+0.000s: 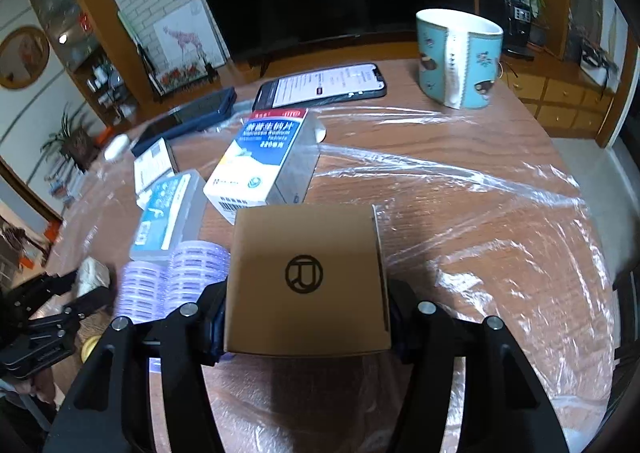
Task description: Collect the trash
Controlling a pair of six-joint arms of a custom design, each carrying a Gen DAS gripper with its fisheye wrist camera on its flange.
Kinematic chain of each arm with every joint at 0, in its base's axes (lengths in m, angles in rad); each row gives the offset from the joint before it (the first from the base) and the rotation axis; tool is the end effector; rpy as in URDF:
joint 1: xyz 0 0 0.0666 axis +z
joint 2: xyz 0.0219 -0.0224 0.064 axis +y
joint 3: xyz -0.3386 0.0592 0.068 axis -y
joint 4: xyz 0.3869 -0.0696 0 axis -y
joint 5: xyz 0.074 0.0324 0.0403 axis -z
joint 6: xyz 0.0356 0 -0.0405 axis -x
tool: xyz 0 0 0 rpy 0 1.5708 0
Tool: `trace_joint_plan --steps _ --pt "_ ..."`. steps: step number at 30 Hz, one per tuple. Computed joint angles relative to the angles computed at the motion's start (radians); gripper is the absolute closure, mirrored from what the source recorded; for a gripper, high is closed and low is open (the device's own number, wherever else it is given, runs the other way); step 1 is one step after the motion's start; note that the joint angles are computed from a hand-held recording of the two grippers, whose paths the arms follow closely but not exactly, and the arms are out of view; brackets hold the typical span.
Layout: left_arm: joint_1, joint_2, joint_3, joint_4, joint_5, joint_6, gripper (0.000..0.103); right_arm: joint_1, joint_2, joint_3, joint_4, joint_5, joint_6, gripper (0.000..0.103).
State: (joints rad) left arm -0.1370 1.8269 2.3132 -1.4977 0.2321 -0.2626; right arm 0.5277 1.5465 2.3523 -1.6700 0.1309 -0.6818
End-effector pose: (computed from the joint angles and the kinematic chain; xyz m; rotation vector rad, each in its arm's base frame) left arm 0.5664 -0.0868 0.5296 0.5918 2.4910 -0.2516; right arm 0.3658 0.2073 0.6666 0.2488 2.4502 0.3835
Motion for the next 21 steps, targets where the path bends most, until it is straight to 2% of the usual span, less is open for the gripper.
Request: trace_joint_plan --steps 6,10,21 --pt "0.014 0.006 0.030 -0.010 0.024 0.030 0.051 0.011 -0.047 -0.028 0.032 -0.013 -0.017 0.045" --pt "0.014 -0.009 0.025 -0.006 0.031 0.035 0.051 0.041 -0.061 -0.024 0.023 -0.014 -0.014 0.045" --pt "0.009 -0.119 -0.103 0.031 0.039 0.030 0.051 0.138 -0.105 -0.049 0.009 -0.006 -0.039 0.045"
